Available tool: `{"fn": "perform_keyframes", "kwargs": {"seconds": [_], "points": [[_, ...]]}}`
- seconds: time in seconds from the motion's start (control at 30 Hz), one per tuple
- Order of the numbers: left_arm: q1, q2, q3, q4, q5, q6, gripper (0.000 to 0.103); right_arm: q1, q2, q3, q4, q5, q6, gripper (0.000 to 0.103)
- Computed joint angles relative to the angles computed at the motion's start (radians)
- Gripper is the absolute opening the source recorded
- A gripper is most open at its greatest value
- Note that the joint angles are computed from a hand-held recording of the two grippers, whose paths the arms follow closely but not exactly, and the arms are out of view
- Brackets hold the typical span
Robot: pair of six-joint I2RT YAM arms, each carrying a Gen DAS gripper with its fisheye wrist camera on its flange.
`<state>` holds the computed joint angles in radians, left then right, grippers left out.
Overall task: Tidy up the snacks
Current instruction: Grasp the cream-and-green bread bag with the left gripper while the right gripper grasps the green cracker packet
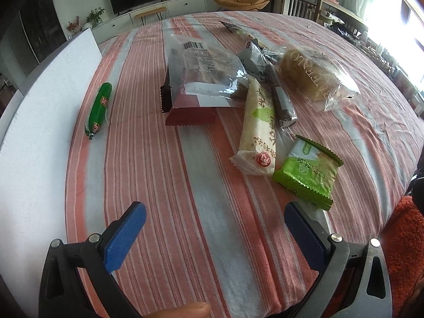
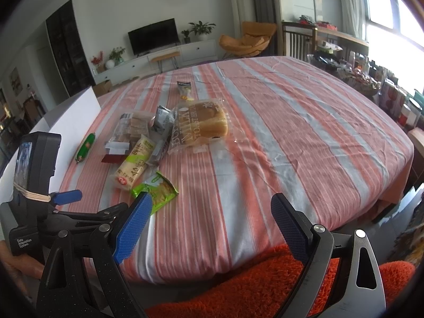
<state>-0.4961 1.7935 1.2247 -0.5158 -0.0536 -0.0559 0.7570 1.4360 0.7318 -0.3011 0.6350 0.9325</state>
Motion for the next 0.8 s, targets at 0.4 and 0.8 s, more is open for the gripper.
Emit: {"fn": "perform_keyframes", "kwargs": {"seconds": [0.4,0.8], "points": [[0.021,0.022,0.011,-0.008,0.031,-0.004,0.103,0.004,0.005,0.0,0.003,0.0,0.005,0.093],[0.023,0.017,-0.007,0.026,0.039,0.015,0.103,0.005,0.004,0.0,0.004,-0.001,0.007,0.093]]}}
